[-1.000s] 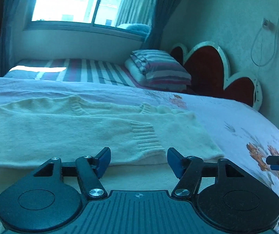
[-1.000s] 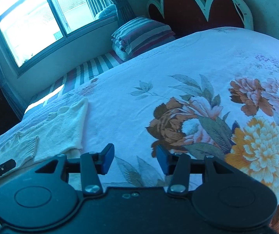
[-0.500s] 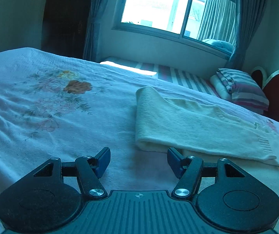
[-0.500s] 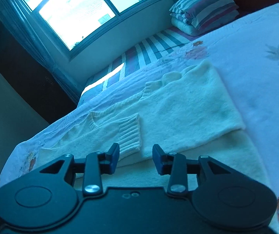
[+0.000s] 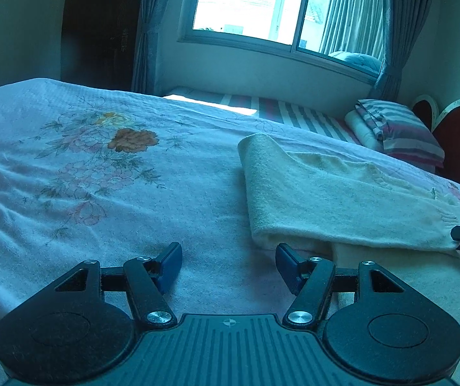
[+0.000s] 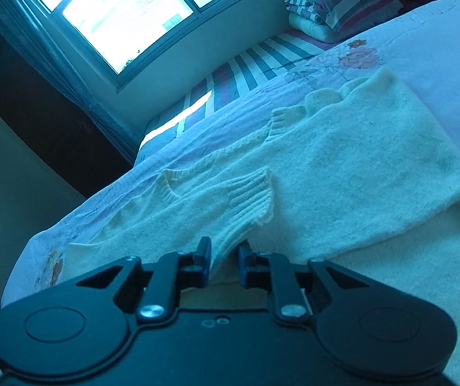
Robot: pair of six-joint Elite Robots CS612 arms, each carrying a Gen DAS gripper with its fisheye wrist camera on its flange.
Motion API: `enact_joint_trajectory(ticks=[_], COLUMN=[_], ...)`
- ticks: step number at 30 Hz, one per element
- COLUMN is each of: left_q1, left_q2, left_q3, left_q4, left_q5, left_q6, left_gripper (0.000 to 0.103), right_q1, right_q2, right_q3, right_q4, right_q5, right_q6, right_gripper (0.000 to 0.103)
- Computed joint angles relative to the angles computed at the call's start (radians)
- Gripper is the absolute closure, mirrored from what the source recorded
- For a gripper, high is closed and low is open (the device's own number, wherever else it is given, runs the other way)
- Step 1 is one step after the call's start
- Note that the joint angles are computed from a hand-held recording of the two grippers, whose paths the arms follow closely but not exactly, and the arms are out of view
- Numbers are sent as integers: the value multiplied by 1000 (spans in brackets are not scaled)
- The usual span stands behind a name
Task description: Fold small clothes
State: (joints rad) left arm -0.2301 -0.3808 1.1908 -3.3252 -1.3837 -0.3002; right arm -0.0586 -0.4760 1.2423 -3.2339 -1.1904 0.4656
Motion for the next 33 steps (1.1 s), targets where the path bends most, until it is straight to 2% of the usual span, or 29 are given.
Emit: enact_joint_trajectory(ticks=[4, 10, 19, 23, 33], left_q1=[-1, -6, -20, -21, -34], left_q2=[4, 12, 28, 30, 37], left_q3=[-9, -27, -66, -69, -93], left_q4=[-2, 9, 33, 21, 35], left_q5=[-9, -6, -6, -1, -5], left_q6=[-1, 0, 15, -14, -17], left_gripper=[39, 39, 39, 39, 39], right_q1=[4, 7, -2, -8, -32], right_q2=[-4, -8, -6, -9, -23], right_q3=[1, -1, -10, -5, 21], right_q4=[-24, -35, -48, -62, -82], right_q5=[-6, -18, 0, -15, -46], right_q6=[-22, -83, -78, -70, -79], right_gripper=[97, 97, 97, 97, 97])
